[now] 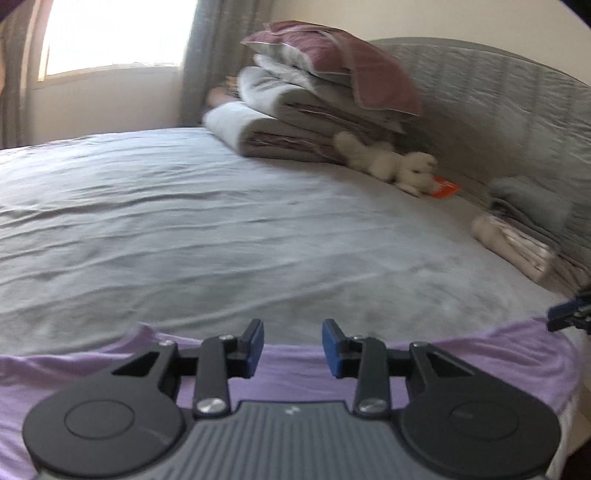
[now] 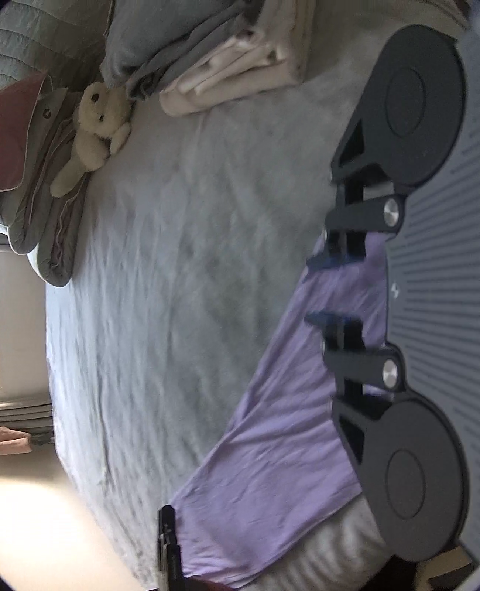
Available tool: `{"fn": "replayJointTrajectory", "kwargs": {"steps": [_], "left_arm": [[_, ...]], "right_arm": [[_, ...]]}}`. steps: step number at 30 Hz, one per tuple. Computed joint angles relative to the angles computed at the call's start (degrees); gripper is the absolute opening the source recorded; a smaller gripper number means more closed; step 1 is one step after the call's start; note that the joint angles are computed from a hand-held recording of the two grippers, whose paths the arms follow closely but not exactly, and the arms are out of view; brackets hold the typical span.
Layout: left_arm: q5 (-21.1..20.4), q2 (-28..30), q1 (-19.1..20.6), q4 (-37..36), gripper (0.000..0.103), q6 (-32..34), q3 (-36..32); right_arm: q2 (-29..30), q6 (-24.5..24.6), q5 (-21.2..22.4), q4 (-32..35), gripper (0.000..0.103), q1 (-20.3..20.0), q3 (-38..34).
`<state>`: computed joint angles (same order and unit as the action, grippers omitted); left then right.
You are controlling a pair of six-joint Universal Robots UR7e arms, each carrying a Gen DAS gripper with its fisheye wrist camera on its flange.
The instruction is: Fold clothes
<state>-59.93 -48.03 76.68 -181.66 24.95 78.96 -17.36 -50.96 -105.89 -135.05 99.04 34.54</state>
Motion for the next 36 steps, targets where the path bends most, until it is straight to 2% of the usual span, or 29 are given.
{"fn": "replayJointTrajectory", "kwargs": {"steps": [6,7,8,9,14,18,21,24,27,29,32,34,36], "left_arm": [[-1.83,0.68,0.19,3.12,0.036,0.33,-0.24],[-1.58,0.92,0.19,3.56,0.036,0.17,-0.42],[-1.3,1.15,0.23,4.04,0.037,0.02,-0.68],[-1.08,1.35,0.28,4.37,0.037,-0.01,-0.91],[-0.91,1.84,0.47,4.46,0.037,0.16,-1.47],[-0.63,1.32,0.34,3.8,0.038,-0.02,-0.51],[-0.22,1.56,0.33,4.01,0.041,0.64,-0.51],[0.09,1.62,0.12,3.18,0.041,1.59,-0.21],[-0.59,1.26,0.03,2.71,0.041,1.56,0.23],[-0.9,0.84,-0.07,2.4,0.041,1.82,0.81],[-1.1,0.22,-0.31,2.03,0.041,1.9,1.7],[-1.39,-0.61,-0.32,1.7,0.041,2.07,2.8],[-1.5,-1.66,-0.24,1.14,0.041,2.6,3.9]], "right_arm": [[0.37,-4.84,-3.36,-2.68,0.035,-0.05,1.4],[0.46,-5.63,-3.99,-3.04,0.028,-0.01,1.46],[0.57,-6.21,-4.49,-3.4,0.011,0.05,1.48],[0.67,-6.75,-4.94,-3.73,0.004,0.11,1.5],[-0.84,-8.83,-4.13,-10.19,0.002,0.38,5.21],[-1.04,-8.49,-2.61,-15.96,0.002,0.47,5.93],[1.65,-8.21,-5.54,-12.73,0.003,0.69,1.49],[5.59,-9.22,-11.9,-13.05,0.009,1.07,-3.7],[4.7,-1.59,-10.85,-11.21,0.018,0.49,-4.91],[3.67,4.51,-9.89,-8.54,0.034,0.06,-5.26],[1.76,12.7,-7.54,-2.9,0.039,-0.7,-4.81],[1.21,14.39,-7.3,-2.34,0.039,-0.49,-3.82],[0.17,13.03,-6.63,-4.75,0.039,-0.07,-1.22]]}}
